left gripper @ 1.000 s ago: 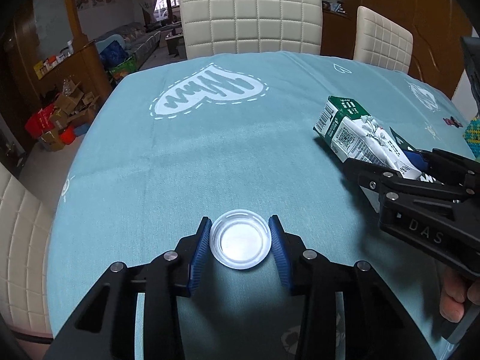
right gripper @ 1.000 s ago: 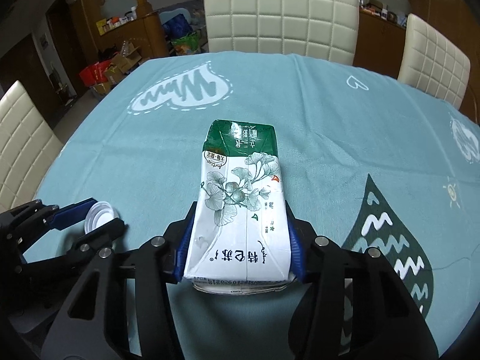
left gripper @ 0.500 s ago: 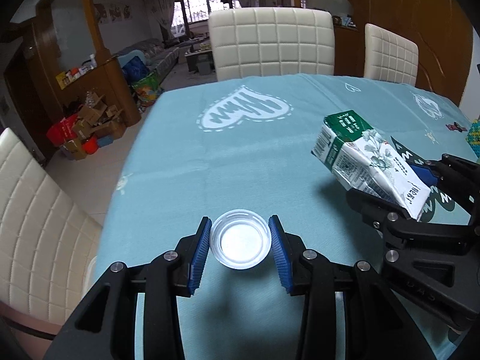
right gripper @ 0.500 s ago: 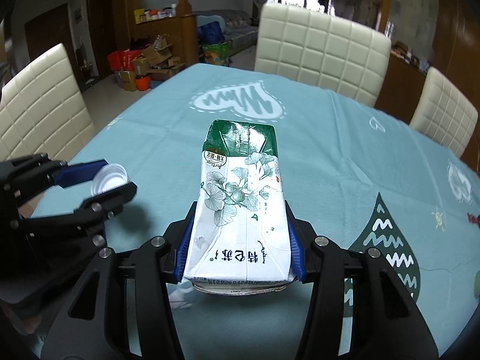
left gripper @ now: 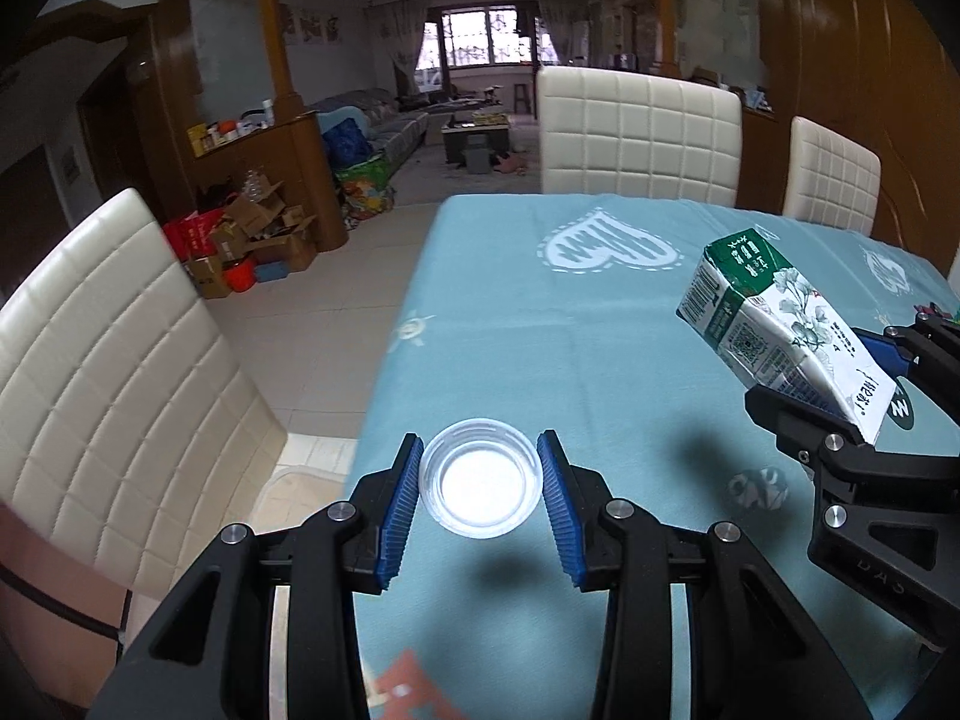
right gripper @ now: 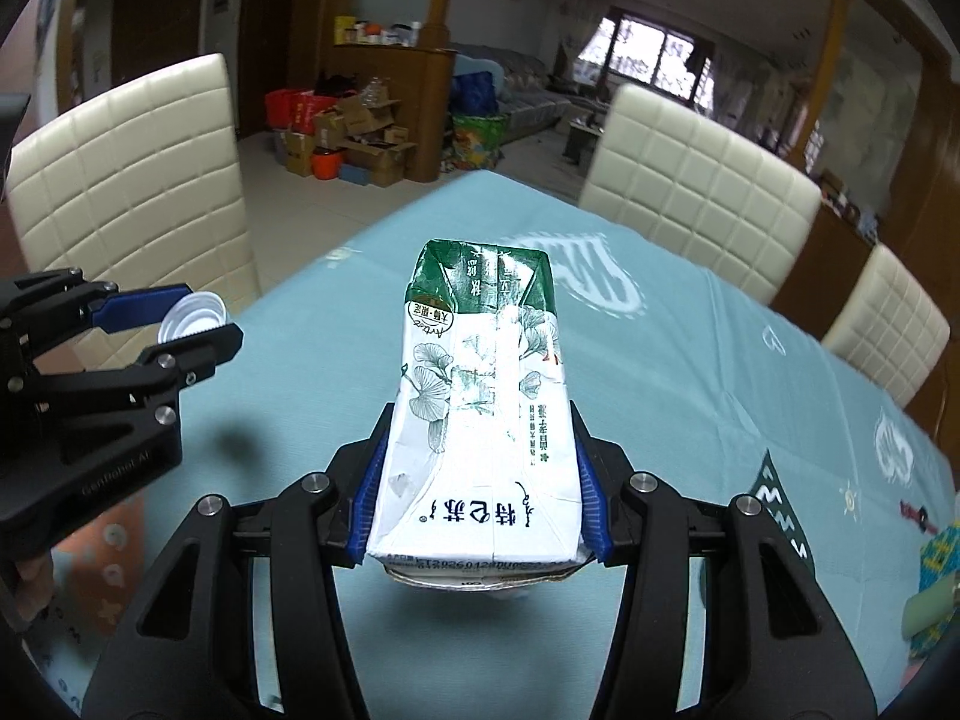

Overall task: Collect trash
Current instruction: 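Carry the lid and tissue pack over the clear bin and open both tools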

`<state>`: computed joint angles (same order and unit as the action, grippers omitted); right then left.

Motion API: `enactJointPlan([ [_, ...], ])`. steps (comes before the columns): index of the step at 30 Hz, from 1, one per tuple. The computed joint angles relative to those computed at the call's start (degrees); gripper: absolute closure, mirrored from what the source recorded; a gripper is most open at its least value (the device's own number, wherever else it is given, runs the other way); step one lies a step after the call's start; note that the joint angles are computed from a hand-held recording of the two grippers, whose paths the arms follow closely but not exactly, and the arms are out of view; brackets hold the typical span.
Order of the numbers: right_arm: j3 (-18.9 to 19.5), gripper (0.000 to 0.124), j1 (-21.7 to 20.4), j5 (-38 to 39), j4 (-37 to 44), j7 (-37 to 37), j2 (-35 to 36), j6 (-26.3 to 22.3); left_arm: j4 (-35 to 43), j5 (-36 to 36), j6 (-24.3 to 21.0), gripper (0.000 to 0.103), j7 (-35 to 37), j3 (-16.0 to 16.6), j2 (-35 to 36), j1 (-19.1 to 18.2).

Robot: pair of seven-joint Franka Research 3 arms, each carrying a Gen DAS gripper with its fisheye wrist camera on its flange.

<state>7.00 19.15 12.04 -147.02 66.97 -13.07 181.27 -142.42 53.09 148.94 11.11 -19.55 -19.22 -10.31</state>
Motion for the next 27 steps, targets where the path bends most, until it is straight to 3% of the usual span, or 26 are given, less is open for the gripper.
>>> enactJointPlan([
  [5,6.26,0.071,-3.09,-3.59,-0.36,4.05,-1.14,-0.26,-6.01,-1.41,-1.11,0.064,-0.52,0.72,-7.26,0.45],
  [16,16.3,0.071,-6.95,-15.11,1.82,14.43,0.4,-1.21,-17.21,-6.98,-2.3,0.064,1.94,1.9,-20.92,3.04],
  [21,17.04,0.071,-5.72,-19.51,3.33,17.71,1.86,-1.31,-20.79,-9.17,-2.27,0.064,3.46,2.61,-24.75,5.2],
  [27,20.7,0.071,-8.32,-28.87,6.69,25.29,4.9,-2.11,-24.33,-11.1,-0.67,0.064,5.03,3.77,-27.8,8.03],
])
